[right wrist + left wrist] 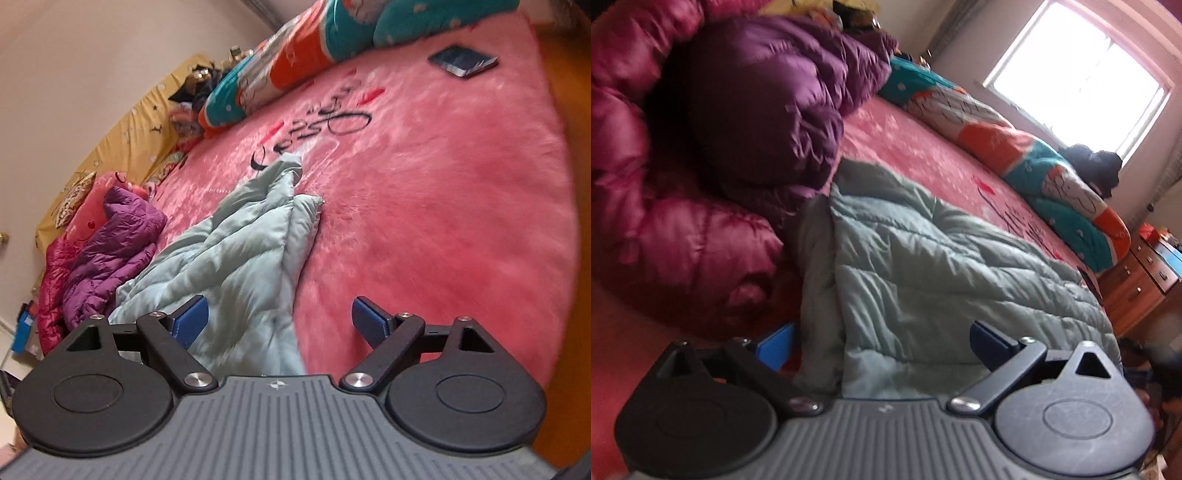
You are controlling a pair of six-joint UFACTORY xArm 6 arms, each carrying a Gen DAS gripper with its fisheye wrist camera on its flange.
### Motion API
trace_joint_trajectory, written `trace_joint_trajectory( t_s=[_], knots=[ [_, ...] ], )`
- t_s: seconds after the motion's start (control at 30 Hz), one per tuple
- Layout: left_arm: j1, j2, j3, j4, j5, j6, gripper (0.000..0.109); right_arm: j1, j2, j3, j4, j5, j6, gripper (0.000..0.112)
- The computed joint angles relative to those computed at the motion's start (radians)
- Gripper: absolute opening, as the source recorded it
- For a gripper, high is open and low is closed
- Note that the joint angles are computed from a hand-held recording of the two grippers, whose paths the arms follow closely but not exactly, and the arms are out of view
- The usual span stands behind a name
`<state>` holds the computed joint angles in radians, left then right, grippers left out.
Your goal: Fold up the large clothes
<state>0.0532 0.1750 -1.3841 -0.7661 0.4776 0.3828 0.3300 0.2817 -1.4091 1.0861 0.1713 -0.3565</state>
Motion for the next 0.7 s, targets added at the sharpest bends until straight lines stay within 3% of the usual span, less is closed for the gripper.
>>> trace_joint_trajectory(
  t_s=[0.1,0.27,0.43,0.57,0.6,0.67,0.7],
  knots=[
    [0.015,0.065,-0.077,-0.032,0.073,0.012,0.099,-0.037,0.103,-0.142,0.089,0.138,-0.067,0.103],
    [0.035,0.154,-0.199,-0.015,0.164,-0.031,0.099,-0.062,0.273,-0.389,0.018,0.314,0.005,0.103],
    [0.046,0.222,-0.295,-0.012,0.224,-0.087,0.099,-0.066,0.407,-0.590,-0.030,0.414,0.125,0.103],
    [0.040,0.286,-0.387,0.000,0.255,-0.173,0.098,-0.073,0.471,-0.684,0.046,0.468,0.148,0.103],
    [0.040,0.298,-0.408,-0.004,0.266,-0.181,0.093,-0.073,0.494,-0.720,0.029,0.480,0.170,0.101],
    [0.036,0.328,-0.461,0.016,0.290,-0.223,0.078,-0.067,0.522,-0.767,-0.037,0.496,0.224,0.087],
    [0.035,0.335,-0.474,0.027,0.297,-0.237,0.066,-0.062,0.545,-0.805,-0.080,0.501,0.261,0.083]
  ],
)
